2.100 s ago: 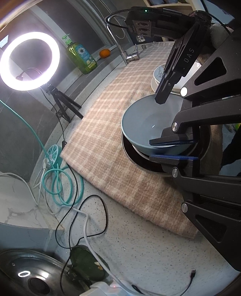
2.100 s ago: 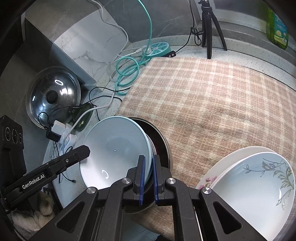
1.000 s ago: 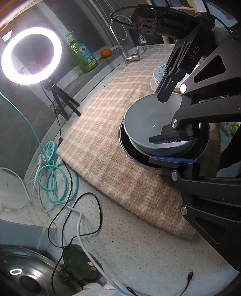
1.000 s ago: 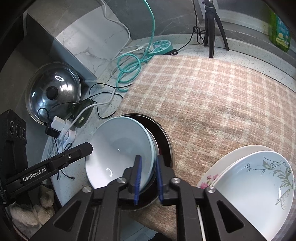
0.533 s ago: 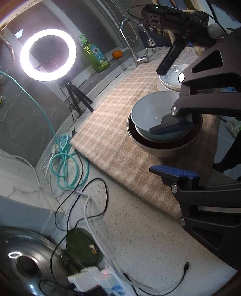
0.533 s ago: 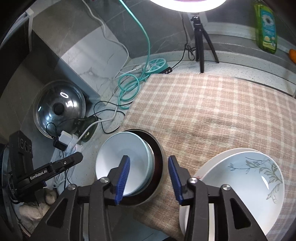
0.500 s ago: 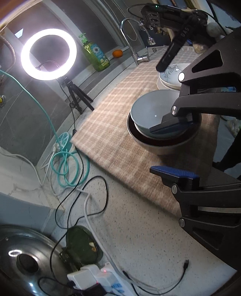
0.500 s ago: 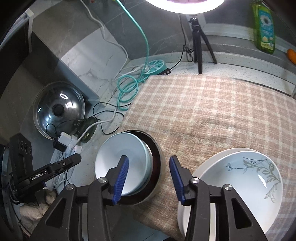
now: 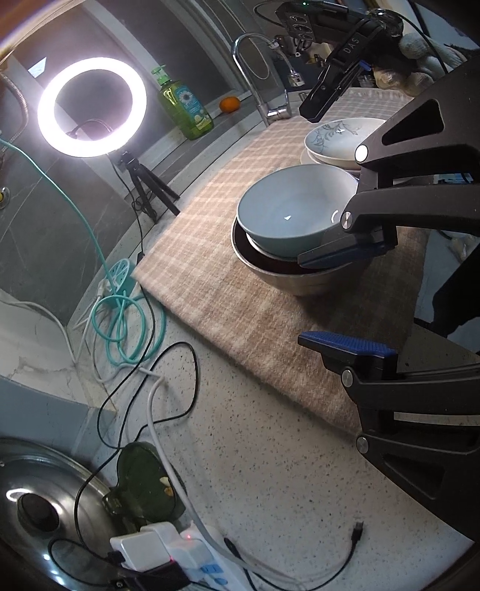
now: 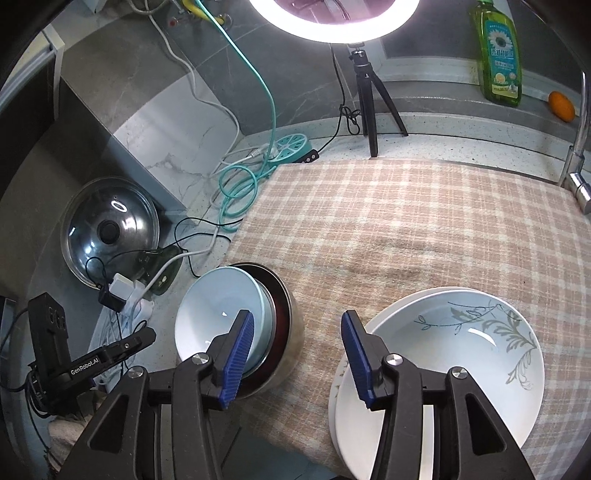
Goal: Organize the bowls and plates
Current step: 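Open both grippers and shift them to the steel bowl rim, then close both grippers on the steel bowl rim holding the nested bowls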
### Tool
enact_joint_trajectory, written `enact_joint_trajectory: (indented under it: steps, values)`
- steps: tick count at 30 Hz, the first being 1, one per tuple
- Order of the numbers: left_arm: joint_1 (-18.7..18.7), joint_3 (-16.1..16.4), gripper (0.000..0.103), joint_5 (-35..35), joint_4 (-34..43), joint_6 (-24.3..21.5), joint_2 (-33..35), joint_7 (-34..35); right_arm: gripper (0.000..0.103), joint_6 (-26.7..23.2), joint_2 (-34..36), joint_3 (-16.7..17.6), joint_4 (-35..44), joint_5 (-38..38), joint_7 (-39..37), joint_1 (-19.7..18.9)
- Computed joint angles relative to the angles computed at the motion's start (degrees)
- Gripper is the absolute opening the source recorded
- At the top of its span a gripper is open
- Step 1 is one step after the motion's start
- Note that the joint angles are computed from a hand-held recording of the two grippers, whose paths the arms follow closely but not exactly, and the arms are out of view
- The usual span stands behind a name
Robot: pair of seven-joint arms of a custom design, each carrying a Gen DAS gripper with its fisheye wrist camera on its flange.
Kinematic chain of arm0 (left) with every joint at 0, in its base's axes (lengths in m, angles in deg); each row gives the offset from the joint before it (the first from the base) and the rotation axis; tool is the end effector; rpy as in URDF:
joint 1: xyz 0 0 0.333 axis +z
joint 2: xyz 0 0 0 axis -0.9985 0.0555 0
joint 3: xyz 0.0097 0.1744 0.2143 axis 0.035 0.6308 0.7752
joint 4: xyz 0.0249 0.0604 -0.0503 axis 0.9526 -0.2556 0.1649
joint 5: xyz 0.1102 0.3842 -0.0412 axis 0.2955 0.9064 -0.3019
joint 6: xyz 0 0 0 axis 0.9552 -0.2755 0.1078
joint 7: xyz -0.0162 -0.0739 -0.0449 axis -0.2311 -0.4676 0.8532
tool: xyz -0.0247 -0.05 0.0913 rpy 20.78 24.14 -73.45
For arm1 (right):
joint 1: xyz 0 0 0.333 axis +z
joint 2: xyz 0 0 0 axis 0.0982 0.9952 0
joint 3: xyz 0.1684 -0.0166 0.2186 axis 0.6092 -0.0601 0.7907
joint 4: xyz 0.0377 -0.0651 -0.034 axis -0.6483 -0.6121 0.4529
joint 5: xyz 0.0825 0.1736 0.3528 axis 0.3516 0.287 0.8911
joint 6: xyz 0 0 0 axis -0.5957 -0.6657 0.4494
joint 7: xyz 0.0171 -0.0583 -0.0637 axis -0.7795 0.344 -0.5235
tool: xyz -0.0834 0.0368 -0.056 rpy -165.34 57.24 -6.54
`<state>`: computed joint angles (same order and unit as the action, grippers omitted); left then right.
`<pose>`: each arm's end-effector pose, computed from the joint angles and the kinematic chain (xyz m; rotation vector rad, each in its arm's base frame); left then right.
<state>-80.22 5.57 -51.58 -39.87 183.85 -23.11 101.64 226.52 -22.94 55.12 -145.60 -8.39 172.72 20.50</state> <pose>0.6375 -0.0253 0.3383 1.9536 -2.1437 1.0443 0.5768 0.2392 0.3408 -1.4516 1.9391 -0.2095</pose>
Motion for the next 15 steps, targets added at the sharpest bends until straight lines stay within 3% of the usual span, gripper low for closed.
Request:
enact_joint_trajectory:
  steps: [8,15]
  values:
    - [-0.6,-0.4,0.033,1.6,1.5,0.0,1.9,-0.5,0.045,-2.8,2.2,-1.8,2.9,-2.6,0.8,1.5]
    - [-1.1,-0.7,0.031,3.4,2.4,1.1,3.0,-1.7,0.034,-5.5,5.7,2.2,6.7,1.7,-5.1,-2.0]
